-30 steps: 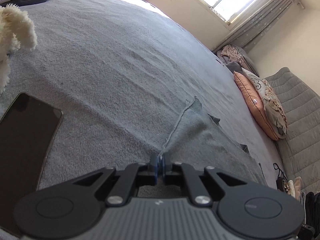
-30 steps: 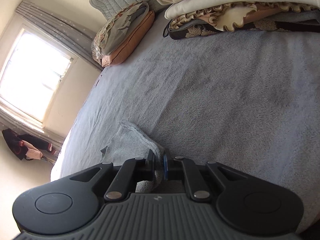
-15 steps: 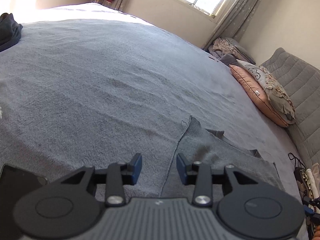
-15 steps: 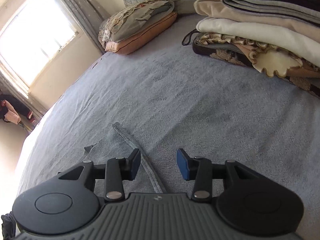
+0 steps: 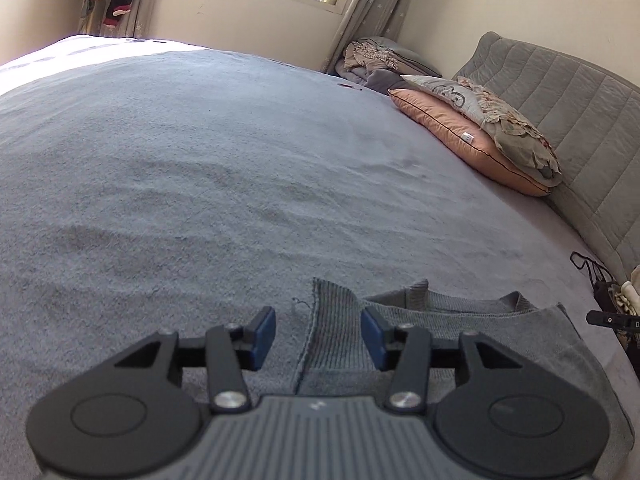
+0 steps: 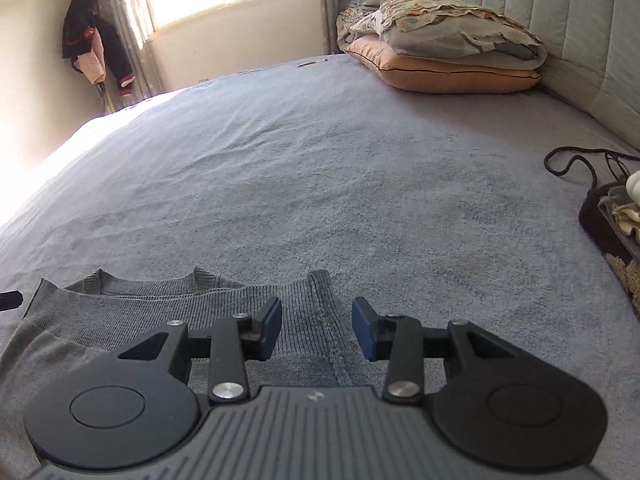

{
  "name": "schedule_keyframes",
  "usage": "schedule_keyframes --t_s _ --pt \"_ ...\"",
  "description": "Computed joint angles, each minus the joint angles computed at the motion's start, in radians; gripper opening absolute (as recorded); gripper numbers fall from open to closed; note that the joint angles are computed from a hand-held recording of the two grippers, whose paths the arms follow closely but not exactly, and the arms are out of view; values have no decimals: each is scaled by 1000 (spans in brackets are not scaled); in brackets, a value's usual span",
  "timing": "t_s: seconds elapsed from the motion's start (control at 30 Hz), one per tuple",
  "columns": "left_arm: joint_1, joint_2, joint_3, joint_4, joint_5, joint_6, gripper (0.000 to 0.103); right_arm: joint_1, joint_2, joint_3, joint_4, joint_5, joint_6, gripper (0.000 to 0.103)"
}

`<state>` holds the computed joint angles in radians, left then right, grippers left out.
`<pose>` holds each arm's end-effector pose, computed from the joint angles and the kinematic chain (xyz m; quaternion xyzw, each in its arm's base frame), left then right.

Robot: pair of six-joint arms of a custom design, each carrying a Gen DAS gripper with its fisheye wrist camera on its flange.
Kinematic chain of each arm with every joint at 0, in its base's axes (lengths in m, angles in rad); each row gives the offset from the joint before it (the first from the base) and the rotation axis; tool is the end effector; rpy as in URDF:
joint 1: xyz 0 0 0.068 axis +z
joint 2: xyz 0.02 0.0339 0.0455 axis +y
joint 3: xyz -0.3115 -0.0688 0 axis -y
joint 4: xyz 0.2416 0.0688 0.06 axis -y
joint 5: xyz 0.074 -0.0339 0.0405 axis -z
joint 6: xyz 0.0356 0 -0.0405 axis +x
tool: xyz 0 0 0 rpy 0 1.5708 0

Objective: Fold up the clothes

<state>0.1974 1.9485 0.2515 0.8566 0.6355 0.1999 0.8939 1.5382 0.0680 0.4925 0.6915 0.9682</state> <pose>0.2321 0.0249 0.0793 0.1127 0.8872 -0.2191 0.3902 0.1120 0.1031 0.1064 0.1324 0.8955 0.0271 0.4241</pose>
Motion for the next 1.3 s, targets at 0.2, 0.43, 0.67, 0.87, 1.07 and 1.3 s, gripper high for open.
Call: schedule_keyframes --t_s 0.2,0.43,0.67,0.87,1.07,1.3 --pt "-58 104 48 51 -15 15 11 -186 231 52 193 -164 -227 31" --pt "-49 116 -6 223 -12 -27 6 -154 209 66 163 -73 -216 9" --pt "-37 79 -44 362 -33 -117 6 -102 157 73 129 79 -194 7" --pt "-99 111 15 271 -191 -128 16 -111 218 118 85 148 -127 9" --pt "-51 43 29 170 -160 -173 29 -144 250 140 -20 110 -43 15" --pt "-152 -37 -26 143 -142 -50 67 -115 237 161 -56 78 -82 44"
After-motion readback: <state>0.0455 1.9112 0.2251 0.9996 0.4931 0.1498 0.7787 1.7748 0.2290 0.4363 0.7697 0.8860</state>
